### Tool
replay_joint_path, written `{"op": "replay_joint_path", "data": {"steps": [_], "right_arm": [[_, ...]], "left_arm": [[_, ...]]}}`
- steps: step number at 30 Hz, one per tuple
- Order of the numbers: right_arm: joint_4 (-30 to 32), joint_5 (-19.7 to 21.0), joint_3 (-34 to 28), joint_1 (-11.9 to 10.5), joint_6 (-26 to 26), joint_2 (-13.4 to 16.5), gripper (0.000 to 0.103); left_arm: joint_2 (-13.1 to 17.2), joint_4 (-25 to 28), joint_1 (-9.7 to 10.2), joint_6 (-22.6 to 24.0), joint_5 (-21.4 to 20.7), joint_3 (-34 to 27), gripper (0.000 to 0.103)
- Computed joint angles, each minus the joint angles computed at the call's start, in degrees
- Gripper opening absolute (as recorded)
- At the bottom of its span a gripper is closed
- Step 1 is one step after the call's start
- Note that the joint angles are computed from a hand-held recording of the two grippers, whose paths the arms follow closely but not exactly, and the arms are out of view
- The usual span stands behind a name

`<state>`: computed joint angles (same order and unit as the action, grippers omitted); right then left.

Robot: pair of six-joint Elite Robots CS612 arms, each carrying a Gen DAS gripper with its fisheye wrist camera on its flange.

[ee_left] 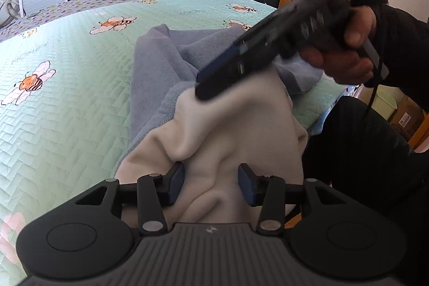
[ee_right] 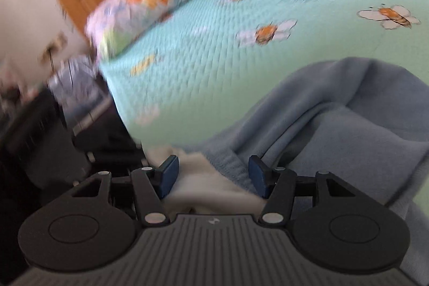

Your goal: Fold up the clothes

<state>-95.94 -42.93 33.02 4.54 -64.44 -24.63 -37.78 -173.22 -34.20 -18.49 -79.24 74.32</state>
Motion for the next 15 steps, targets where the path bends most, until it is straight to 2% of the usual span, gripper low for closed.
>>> {"op": "replay_joint_path", "data": {"steps": [3, 7, 9, 12, 14, 15], "right_arm": [[-7.1, -2.8, 7.3, 0.0, -2.2, -3.5, 0.049], [-11.1, -5.1, 11.4, -0.3, -4.3, -5.5, 0.051], [-11.5, -4.0, 10.1, -0.4, -3.1, -4.6, 0.059], [-6.1, -3.6, 4.2, 0.1, -3.0, -1.9, 0.060], [-2.1, -6.5, 0.1, 0.9, -4.5, -0.1, 0.056], [-2.7, -7.0, 0.7, 0.9, -4.5, -0.4, 0.050]], "left_arm": [[0.1, -0.9, 0.17, -0.9, -0.7, 0.1, 0.047], [0.2, -1.1, 0.25, -1.1, -1.1, 0.0, 0.047], [0.2, -1.0, 0.22, -1.1, -0.9, 0.0, 0.047], [0.2, -0.7, 0.11, -1.3, -0.6, -0.1, 0.047], [0.1, -0.6, -0.03, -1.6, -0.1, -0.1, 0.047], [0.1, -0.8, -0.10, -1.9, 0.1, 0.0, 0.047]]}}
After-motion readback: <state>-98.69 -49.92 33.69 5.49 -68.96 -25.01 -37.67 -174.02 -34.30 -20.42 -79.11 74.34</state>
